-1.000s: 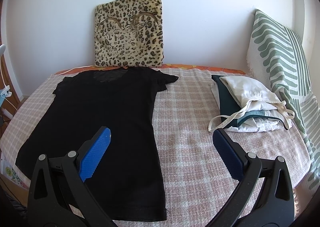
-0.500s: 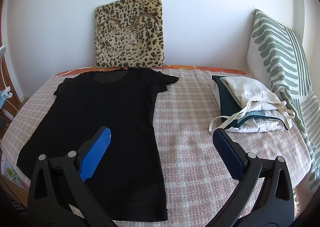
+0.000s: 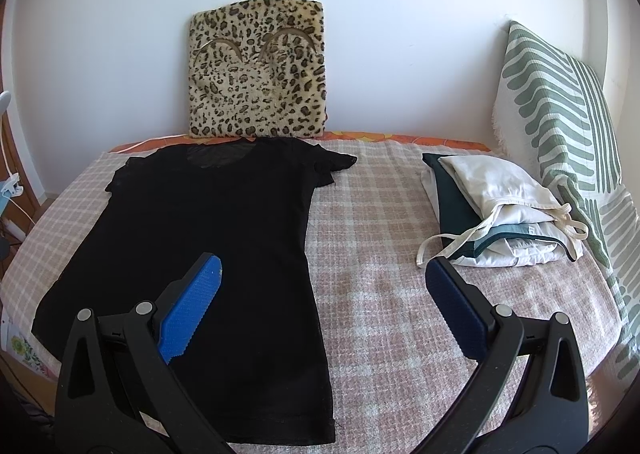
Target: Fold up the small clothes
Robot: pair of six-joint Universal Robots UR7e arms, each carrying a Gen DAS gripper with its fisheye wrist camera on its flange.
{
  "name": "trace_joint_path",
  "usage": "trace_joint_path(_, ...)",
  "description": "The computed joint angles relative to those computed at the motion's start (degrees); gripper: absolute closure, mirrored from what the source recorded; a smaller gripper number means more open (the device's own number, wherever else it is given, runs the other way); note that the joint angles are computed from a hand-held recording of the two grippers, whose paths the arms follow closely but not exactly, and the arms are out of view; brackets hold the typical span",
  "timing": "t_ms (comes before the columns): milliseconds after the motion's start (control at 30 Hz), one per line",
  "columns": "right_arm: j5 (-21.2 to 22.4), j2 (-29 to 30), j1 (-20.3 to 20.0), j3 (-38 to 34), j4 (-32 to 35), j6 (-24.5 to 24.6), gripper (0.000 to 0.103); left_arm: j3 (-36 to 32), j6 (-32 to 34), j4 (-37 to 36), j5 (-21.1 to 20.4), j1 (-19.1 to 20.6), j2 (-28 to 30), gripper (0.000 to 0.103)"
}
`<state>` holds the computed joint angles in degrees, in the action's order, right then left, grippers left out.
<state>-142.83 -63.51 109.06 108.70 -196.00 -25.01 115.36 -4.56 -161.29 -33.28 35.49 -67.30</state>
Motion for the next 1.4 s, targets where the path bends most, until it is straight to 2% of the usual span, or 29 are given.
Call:
trace_joint_path(433,-0.82,1.40,1.01,-2.46,0.90,-0.23,0.000,0.10,-2.42,2.85,-0.90,0.52,-0.83,0.000)
trace_joint_path(567,-0.91,2.63,1.14,-3.53,-0.06,-1.48,0.000,-0.51,-3.66,5.60,-3.22,1.38,-1.27,0.000)
trace_joint_path(767,-2.12,6.28,1.61,-6.73,-1.64,-4.08,0.000,-1.13,-5.20,8.75,-6.76,2.92,-1.78,0.000)
trace_joint_path(967,-2.20,10.23,2.07,-10.86,1.57,-5.06,0.000,-2.74,-4.56,13.46,-7.79,4.61,-1.68,0.000)
trace_joint_path(1067,-2.83,12.97,2.53,-13.29,1.05,-7.68,0.000,-2.93,-2.98,14.81,-8.29,5.45,-1.82,0.001)
trace_joint_path(1167,-2.78,15.25,2.88,-15.86,2.33,-8.63,0.000,-3.51,-3.30,16.90,-10.11,6.80,-1.93,0.008)
trace_joint_path(1300,-2.43,17.93,3.15,-19.49,5.51,-8.32,0.000,-4.08,-4.11,18.25,-15.09,8.97,-2.17,0.025)
trace_joint_path(1333,-2.49,18.79,3.24,-20.53,5.63,-8.92,0.000,-4.18,-4.07,18.77,-15.32,9.22,-2.09,0.031)
trace_joint_path(1400,-2.41,20.45,3.42,-22.71,6.72,-9.72,0.000,-4.27,-4.05,19.84,-15.69,9.69,-2.11,0.037)
